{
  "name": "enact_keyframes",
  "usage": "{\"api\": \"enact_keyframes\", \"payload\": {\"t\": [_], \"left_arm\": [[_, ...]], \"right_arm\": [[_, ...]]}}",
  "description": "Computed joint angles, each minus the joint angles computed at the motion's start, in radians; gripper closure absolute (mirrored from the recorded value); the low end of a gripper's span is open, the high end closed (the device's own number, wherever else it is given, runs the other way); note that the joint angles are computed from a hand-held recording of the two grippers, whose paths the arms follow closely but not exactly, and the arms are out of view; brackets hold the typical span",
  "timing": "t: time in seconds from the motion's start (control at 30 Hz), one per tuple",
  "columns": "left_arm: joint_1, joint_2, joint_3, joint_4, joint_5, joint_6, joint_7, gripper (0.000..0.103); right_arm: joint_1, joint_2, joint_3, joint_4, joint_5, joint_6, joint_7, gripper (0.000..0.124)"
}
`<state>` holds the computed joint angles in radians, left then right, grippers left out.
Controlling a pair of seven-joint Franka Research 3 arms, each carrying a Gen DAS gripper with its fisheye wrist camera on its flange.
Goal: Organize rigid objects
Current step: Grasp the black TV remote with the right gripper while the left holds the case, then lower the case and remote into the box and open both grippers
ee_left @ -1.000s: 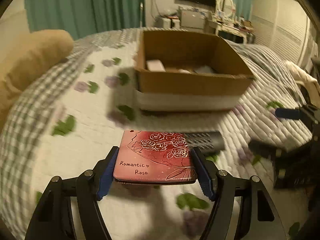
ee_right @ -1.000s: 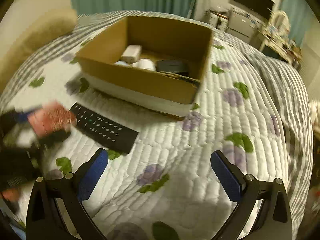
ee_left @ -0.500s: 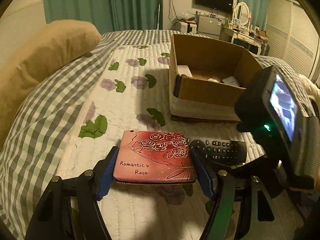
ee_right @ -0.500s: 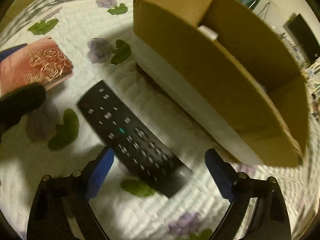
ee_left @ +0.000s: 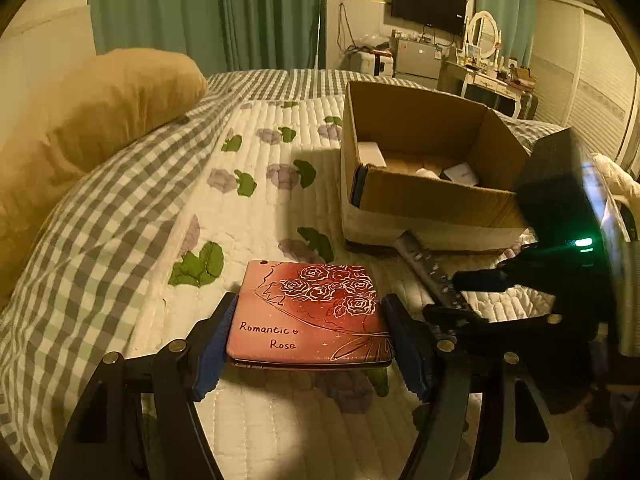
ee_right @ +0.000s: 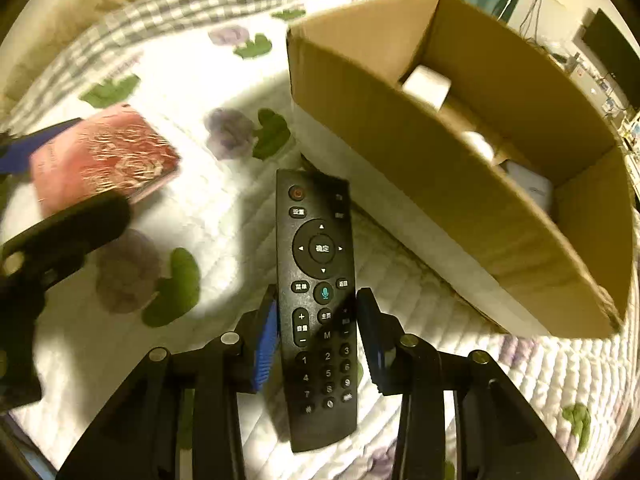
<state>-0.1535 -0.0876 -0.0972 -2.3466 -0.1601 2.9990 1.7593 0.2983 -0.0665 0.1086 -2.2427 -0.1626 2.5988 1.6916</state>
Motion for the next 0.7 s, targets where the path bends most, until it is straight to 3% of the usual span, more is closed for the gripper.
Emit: {"api": "enact_keyframes", "payload": {"t": [0.17, 0.23, 0.37, 0.53, 0.7], "left_arm": [[-0.014, -0.025, 0.007, -0.004, -0.007, 0.012, 0.014, 0.031], [-0.032, -0.035, 0.018, 0.004, -0.032, 0.022, 0.039, 0.031], [-0.086, -0.036, 0.052, 0.051, -0.14, 0.028, 0.13, 0.031], [-0.089, -0.005, 0.039, 0.14, -0.159, 0.042, 0.158, 0.031], [-0.06, 0.053, -0.012, 0.245, -0.118, 0.083, 0.146, 0.031]], "right_arm": [[-0.007, -0.103, 0.003, -0.051, 0.055, 0.066, -0.016, 0.089], [-0.012, -0.13, 0.006, -0.043, 0.073, 0.075, -0.041, 0.102], [-0.053, -0.14, 0.012, 0.008, 0.051, 0.079, -0.024, 0.105], [-0.076, -0.174, -0.003, 0.038, 0.095, 0.101, -0.05, 0.106], [-0.118, -0.203, 0.0, 0.083, 0.086, 0.101, -0.041, 0.106]]}}
